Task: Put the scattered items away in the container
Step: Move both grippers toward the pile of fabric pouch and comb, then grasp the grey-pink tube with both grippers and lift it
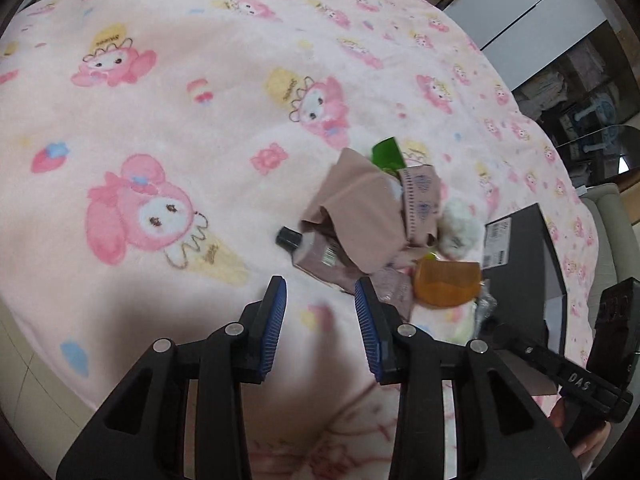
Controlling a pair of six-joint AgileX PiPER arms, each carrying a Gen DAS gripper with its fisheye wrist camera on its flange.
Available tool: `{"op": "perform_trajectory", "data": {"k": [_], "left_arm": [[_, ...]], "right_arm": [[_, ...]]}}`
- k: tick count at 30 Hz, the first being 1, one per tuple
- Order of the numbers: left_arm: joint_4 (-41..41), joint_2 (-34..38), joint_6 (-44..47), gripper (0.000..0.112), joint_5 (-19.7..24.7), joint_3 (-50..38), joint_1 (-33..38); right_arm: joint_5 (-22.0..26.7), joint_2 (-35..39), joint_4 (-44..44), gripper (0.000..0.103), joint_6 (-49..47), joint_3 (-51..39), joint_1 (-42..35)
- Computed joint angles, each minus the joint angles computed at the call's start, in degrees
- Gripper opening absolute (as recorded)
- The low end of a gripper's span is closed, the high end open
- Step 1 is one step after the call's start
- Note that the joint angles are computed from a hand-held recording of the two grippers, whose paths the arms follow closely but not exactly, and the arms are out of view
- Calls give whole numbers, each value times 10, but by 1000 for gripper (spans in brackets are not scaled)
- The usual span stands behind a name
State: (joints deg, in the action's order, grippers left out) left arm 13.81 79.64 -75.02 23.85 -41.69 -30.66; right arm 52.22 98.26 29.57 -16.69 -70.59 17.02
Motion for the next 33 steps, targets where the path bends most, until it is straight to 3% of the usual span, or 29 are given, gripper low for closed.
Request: {"op": "perform_trajectory", "data": {"k": [4,7,8,11,13,17,19,24,28,33], "left_arm": [[-40,28,48,36,-40,7,27],[-45,23,63,37,-119,41,42],[-36,25,60,38,-121,40,43],[-28,47,70,41,-98,20,55],[-75,66,119,41,-100,13,73],[-62,106,116,47,-103,-11,75],[-65,126,123,58,-87,-31,69],[-69,153,142,61,-51,-63,61],[-59,143,135,59,-28,-73,47],[-97,84,153,58,-22,-50,39]], "right_arm": [[9,59,-1,13,7,-29,15],[25,93,9,13,2,-54,23],[29,102,12,13,-4,-60,26],[29,124,11,13,-4,-70,38],[31,145,6,13,4,-84,46],[44,179,14,14,-9,-114,45],[64,200,23,17,-20,-138,39],[84,239,44,28,-24,-177,30],[110,257,82,32,-46,-185,18],[71,195,112,32,-73,-118,2]]}}
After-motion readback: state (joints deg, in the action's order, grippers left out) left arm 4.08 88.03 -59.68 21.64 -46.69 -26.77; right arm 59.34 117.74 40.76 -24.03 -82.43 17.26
